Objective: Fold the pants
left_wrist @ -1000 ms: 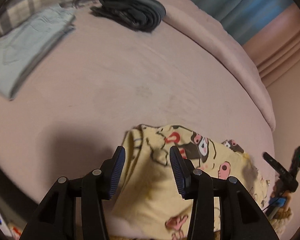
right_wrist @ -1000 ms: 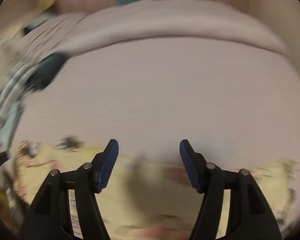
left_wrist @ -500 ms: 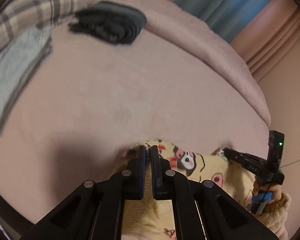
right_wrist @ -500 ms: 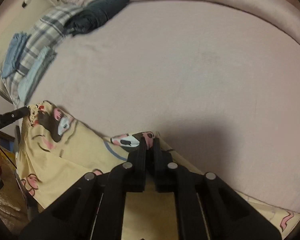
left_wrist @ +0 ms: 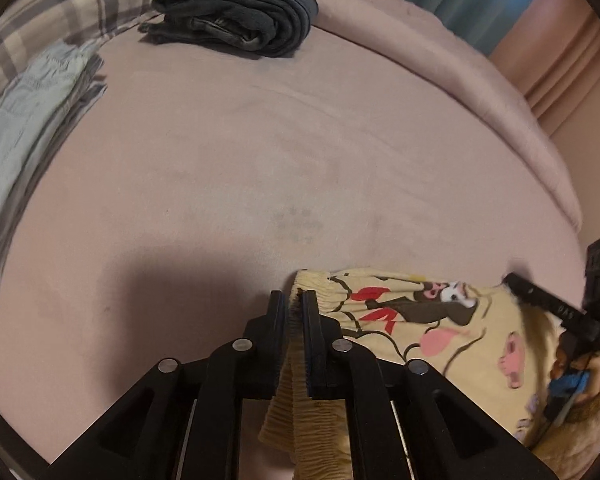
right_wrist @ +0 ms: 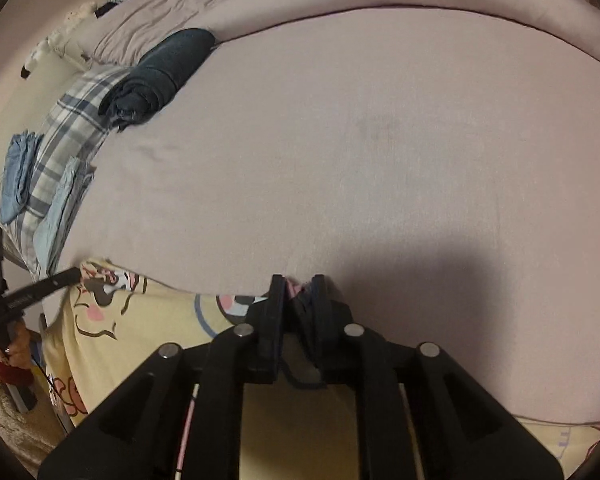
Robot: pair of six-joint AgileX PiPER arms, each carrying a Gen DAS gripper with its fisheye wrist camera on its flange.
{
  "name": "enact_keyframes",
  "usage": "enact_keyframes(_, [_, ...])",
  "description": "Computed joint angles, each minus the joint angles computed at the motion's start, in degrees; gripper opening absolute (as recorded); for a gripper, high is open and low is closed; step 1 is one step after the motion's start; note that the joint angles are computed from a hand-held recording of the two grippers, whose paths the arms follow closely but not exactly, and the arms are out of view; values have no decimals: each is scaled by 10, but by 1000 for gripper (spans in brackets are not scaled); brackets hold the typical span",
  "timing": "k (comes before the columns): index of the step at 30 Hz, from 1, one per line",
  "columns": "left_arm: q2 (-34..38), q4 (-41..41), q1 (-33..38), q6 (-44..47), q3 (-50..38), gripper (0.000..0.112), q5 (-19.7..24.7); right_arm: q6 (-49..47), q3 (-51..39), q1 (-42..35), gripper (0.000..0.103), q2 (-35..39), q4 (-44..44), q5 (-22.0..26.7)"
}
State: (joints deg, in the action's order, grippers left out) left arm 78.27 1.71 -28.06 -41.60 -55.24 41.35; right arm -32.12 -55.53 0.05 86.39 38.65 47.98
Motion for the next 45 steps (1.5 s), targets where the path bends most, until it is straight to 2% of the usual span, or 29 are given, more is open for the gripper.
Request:
enact_keyframes(1, [-10,-15,11,14,-1,22,10,29,-6,7,30,-8,-25,5])
enact_keyframes(2, [-23,-20,17,16,1,26,21,56,-8,15,38,-17,-52,3])
enact_keyframes(3, [-40,-19,19,11,6,31,30,86,-8,23,55,-40,-85,1])
enact_keyframes(4, [-68,-12,18,-2,16,35,40,95,-3,27,61,-62,-99,-2])
enact_keyframes(6, [-105,-1,5,-28,32,40,57,62,9,9,61,-104,-84,20])
enact_keyframes(8, [-144,-5,-21,-58,58,41,71,34,22,-1,61,-145,-61,57])
enact_keyframes(10, [-170,-69,-20,-21,90,41,51,10,38,3,61,-172,-27,96])
enact_keyframes(13, [-175,-153,-13,33,119,41,31,-37,64,27,61,-188,43,146])
enact_keyframes(16, [-149,-153,-25,14,120,41,20,-80,100,76,61,-179,132,173])
enact_keyframes(17, [-140,-164,-23,12,120,41,17,-82,107,102,60,-169,146,172])
enact_keyframes(18, [-138,-164,-25,1,120,41,9,-65,109,143,60,-162,151,149])
enact_keyframes(20, [-137,-104,-59,-69,108,21,6,-53,121,202,61,-154,148,121])
enact_keyframes(21, [-132,-63,-80,-113,96,20,11,-52,126,230,59,-150,145,105])
enact_keyframes(23, [-137,-33,-102,-148,88,19,4,-44,132,270,41,-148,134,75])
enact_keyframes(24, [-137,-33,-105,-149,82,19,-1,-31,134,292,14,-149,118,52])
enact_keyframes(25, [-134,-42,-103,-131,70,19,-3,-16,135,305,6,-153,105,36])
enact_keyframes(26, [-126,-54,-92,-98,54,19,-9,-17,142,306,5,-162,110,21])
enact_keyframes(29, [-119,-40,-100,-64,5,19,2,-42,147,267,5,-189,150,43])
enact_keyframes(31, [-107,-55,-92,-13,-24,19,24,-58,148,238,7,-214,158,65])
enact_keyframes(33, [-100,-37,-85,-19,-36,19,53,-64,143,236,8,-217,166,66])
enact_keyframes(35, [-105,-61,-54,8,-18,19,62,-61,147,250,8,-213,161,49])
enact_keyframes(37, [-116,-94,-22,45,21,19,46,-62,151,272,8,-189,158,34])
enact_keyframes(38, [-118,-79,-19,37,37,19,41,-57,149,282,8,-176,153,30])
enact_keyframes(40, [-101,-24,-11,-11,52,19,66,-54,148,316,8,-136,147,17])
enact_keyframes(42, [-96,-31,12,-19,77,19,74,-50,157,350,7,-122,146,-11])
enact_keyframes(45, [-131,-86,52,24,120,19,38,-56,154,353,7,-114,157,-15])
